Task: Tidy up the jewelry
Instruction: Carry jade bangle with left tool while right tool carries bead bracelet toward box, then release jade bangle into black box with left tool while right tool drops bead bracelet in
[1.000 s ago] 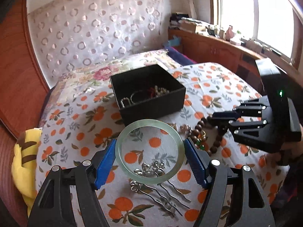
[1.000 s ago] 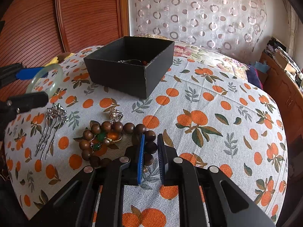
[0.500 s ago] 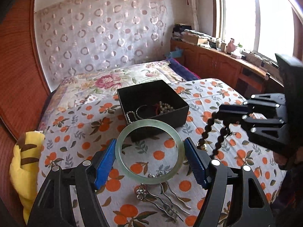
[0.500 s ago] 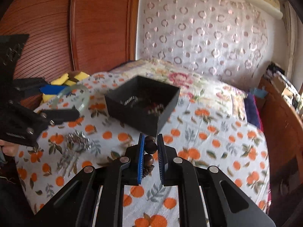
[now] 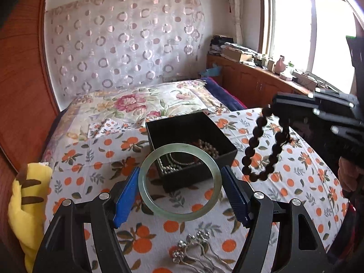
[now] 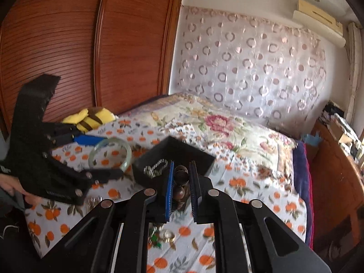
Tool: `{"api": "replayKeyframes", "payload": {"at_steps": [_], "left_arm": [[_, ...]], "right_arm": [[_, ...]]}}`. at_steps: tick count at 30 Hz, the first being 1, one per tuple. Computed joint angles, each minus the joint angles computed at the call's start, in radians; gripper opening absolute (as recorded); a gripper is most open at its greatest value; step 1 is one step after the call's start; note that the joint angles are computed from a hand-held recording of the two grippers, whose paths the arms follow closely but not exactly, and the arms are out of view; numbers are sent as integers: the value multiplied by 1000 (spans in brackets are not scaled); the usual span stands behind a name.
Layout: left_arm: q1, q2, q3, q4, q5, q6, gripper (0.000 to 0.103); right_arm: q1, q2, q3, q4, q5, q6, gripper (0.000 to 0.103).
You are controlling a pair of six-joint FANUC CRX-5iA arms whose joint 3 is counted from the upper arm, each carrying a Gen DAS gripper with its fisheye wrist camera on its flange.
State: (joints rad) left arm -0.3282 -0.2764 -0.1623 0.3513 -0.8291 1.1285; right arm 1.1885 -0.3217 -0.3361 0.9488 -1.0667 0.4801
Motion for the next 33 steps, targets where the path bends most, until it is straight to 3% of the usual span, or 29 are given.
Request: {"api": "replayKeyframes", "payload": {"at_steps": [6,18,24,33], "left_arm": [[10,40,42,-7,9,12,69],[1,131,128,-45,8,63,69],[-12,185,180,-67,1,96,69],[-51,275,261,-102,-15,126,69]], "right_arm": [[-64,20,29,12,88,36,15],[-221,45,-1,-170,303,93,15],[-254,46,-13,-219,339,89,15],[-286,16,-78,-123,328,-57,16]]}}
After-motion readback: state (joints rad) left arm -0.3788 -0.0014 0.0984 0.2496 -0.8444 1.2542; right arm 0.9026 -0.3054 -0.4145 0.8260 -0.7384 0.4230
